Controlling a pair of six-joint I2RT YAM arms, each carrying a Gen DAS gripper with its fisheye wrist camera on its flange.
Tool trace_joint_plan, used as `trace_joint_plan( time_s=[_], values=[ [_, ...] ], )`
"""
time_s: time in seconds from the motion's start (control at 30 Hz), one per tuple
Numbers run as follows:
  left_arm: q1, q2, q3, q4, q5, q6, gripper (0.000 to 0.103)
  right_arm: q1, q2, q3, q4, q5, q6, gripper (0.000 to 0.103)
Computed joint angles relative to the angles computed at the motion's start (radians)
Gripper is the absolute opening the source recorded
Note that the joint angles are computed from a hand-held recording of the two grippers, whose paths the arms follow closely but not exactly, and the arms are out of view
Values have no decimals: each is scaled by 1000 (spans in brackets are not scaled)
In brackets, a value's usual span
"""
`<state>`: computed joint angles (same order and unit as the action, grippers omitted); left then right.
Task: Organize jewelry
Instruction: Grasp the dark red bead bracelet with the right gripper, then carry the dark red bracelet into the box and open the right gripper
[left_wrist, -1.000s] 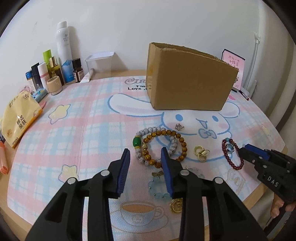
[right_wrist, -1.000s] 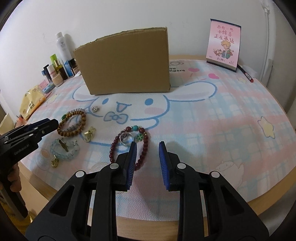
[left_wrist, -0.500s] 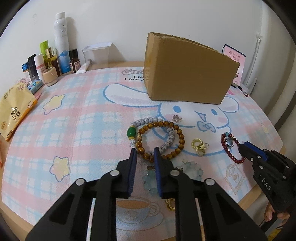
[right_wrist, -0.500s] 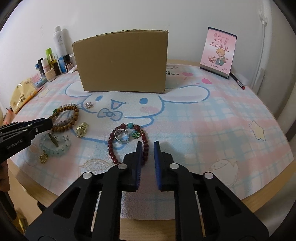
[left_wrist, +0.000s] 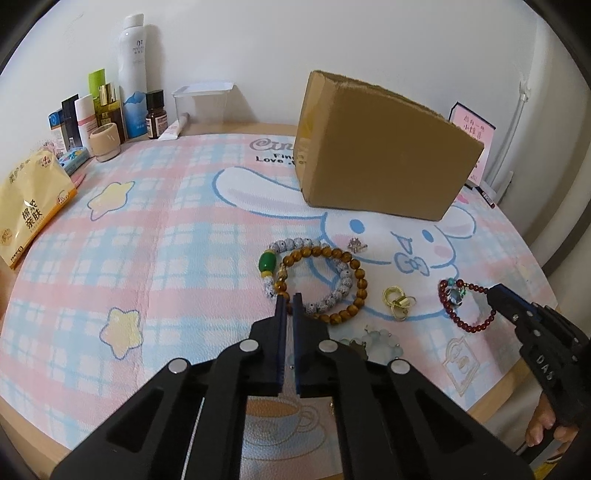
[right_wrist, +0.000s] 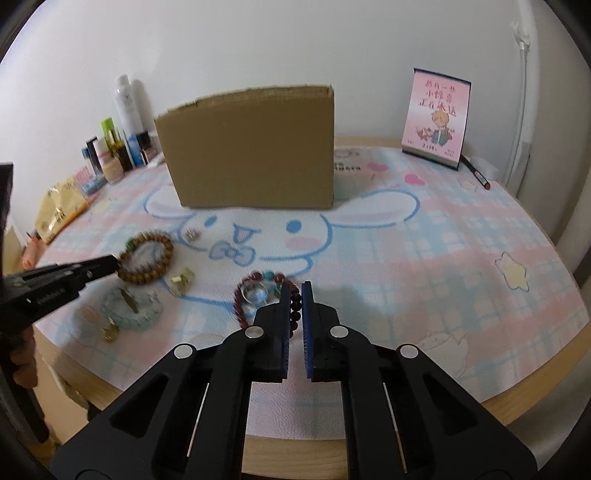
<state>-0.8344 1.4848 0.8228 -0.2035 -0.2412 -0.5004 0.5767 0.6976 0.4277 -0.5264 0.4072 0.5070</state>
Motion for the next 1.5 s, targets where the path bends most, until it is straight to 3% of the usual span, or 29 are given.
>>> trace_joint_plan(
  time_s=[0.57, 0.63, 0.73, 1.1, 1.23, 1.5],
  values=[
    [-8, -8, 15, -10, -40, 32, 4, -30, -17, 61, -22, -41, -49, 5],
    [10, 5, 26, -22, 4, 29, 12, -33, -19, 59, -21, -47, -47, 5],
    [8, 13, 23, -15, -9, 19, 20, -36, -19, 56, -16, -51, -46, 5],
    [20, 62, 60, -41, 3, 20, 19, -57, -18, 47, -3, -76, -57, 5],
    [22, 59, 60, -39, 8, 22, 9, -70, -23, 47, -7, -88, -63, 5],
    [19, 43, 59, -35, 14, 12, 7, -71, -20, 47, 2, -87, -63, 5]
  ],
)
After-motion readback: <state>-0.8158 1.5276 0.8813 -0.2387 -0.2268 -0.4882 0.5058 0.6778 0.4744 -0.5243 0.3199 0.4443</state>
